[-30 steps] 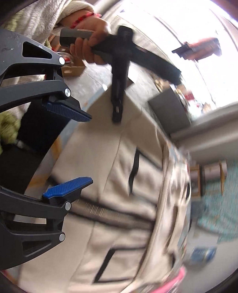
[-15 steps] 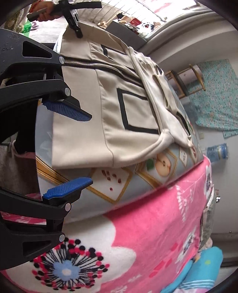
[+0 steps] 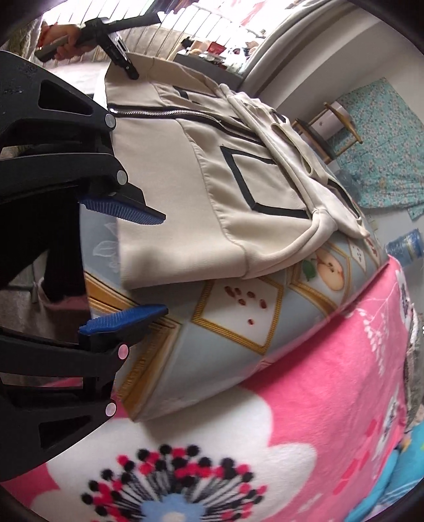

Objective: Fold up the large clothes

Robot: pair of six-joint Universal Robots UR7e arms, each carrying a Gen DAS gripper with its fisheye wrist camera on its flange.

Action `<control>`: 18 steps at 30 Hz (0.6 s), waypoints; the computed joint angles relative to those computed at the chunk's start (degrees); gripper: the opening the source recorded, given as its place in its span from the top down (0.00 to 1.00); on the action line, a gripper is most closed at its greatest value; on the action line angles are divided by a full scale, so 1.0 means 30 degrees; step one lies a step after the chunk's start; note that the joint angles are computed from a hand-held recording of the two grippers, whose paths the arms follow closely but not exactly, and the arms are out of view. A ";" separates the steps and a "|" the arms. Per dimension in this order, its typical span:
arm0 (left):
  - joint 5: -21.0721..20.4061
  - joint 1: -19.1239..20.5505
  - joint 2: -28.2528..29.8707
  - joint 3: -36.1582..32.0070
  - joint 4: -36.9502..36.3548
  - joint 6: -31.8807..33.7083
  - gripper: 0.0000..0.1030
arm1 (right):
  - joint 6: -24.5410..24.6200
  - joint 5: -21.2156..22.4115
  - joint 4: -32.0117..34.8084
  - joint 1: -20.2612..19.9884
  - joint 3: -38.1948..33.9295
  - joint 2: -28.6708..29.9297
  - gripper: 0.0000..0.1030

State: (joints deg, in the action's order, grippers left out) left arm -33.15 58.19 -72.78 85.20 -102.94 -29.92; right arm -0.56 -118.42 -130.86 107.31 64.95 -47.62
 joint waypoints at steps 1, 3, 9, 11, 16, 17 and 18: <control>0.0039 -0.0009 0.0002 0.0003 0.0023 0.0020 0.92 | 0.0171 0.0204 0.0130 -0.0028 0.0136 -0.0109 0.54; 0.0076 -0.0022 -0.0011 0.0014 0.0040 0.0048 0.92 | 0.0300 0.0488 0.0353 -0.0012 0.0179 -0.0180 0.56; 0.0057 -0.0008 -0.0003 -0.0015 0.0018 0.0080 0.92 | 0.0476 0.0769 0.0466 -0.0010 -0.0359 0.0177 0.62; 0.0071 -0.0006 0.0000 -0.0002 0.0003 0.0105 0.92 | 0.1043 0.1194 0.0458 -0.0144 -0.0350 0.0120 0.63; 0.0058 -0.0011 0.0014 -0.0012 -0.0005 0.0087 0.92 | 0.2057 0.2323 0.0515 -0.0419 0.0250 -0.0349 0.65; 0.0063 -0.0010 0.0014 -0.0009 0.0002 0.0100 0.92 | 0.2167 0.2497 0.0509 -0.0441 0.0389 -0.0412 0.65; 0.0067 -0.0007 0.0015 -0.0010 0.0000 0.0121 0.92 | 0.2211 0.2595 0.0468 -0.0438 0.0471 -0.0435 0.65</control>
